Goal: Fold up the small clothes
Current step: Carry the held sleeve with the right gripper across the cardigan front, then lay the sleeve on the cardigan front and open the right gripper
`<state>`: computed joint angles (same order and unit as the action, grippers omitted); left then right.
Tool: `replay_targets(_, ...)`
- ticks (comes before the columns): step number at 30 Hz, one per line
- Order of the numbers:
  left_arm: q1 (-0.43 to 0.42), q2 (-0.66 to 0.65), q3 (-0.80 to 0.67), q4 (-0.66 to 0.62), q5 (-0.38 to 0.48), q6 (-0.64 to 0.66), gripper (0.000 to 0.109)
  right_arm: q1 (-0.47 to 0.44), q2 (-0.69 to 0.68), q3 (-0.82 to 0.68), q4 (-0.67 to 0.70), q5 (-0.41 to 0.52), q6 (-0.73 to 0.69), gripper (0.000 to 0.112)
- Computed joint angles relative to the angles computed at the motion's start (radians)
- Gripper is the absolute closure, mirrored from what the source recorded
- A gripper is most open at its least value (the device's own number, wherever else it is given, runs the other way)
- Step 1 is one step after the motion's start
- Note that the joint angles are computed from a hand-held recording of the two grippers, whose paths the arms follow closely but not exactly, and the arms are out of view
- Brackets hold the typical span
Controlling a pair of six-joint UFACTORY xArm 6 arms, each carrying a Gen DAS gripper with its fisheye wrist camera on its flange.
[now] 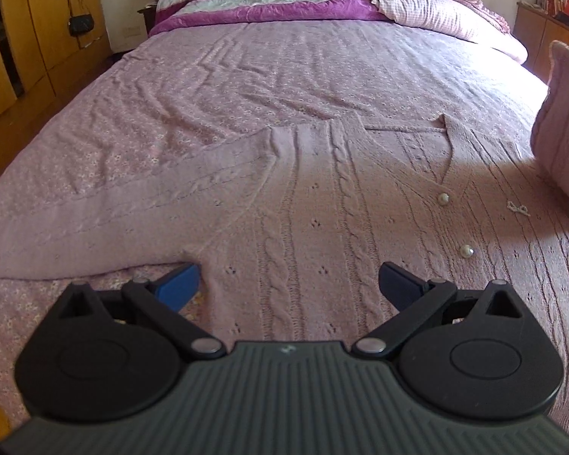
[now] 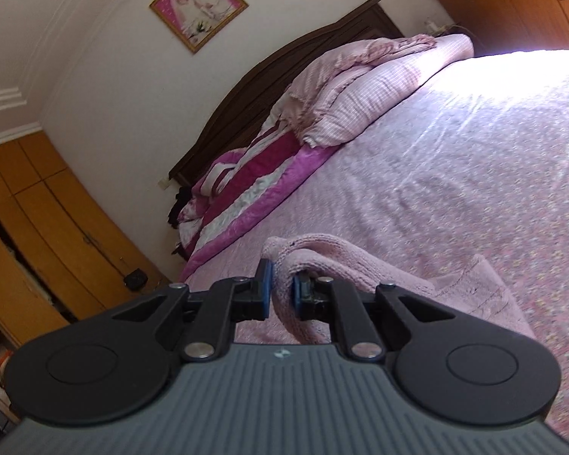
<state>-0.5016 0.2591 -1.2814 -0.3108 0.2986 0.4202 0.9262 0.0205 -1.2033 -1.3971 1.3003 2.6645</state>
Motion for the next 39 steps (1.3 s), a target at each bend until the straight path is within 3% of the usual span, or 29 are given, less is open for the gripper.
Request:
replay_targets(12,0.022,-0.005,0.027,-0.062,-0.046,0.069,0.006,-0.087,0.252,-0.226,0.024,-0.242,-0.035,0.100)
replay_targets(22,0.032,0.050,0.000,-0.005,-0.059,0.022,0.006,-0.153,0.385,-0.313,0.040,-0.420,-0.034,0.100)
replay_targets(35,0.035,0.090,-0.022,0.035,-0.046,-0.017,0.006,-0.176,0.500,-0.406,0.078,-0.523,-0.098,0.099)
replay_targets(37,0.031,0.090,-0.022,0.026,-0.045,-0.008,0.006,-0.174,0.493,-0.393,0.065,-0.534,-0.095,0.093)
replay_targets(39,0.025,0.086,-0.017,0.020,-0.049,0.002,0.006,-0.167,0.479,-0.376,0.055,-0.533,-0.098,0.081)
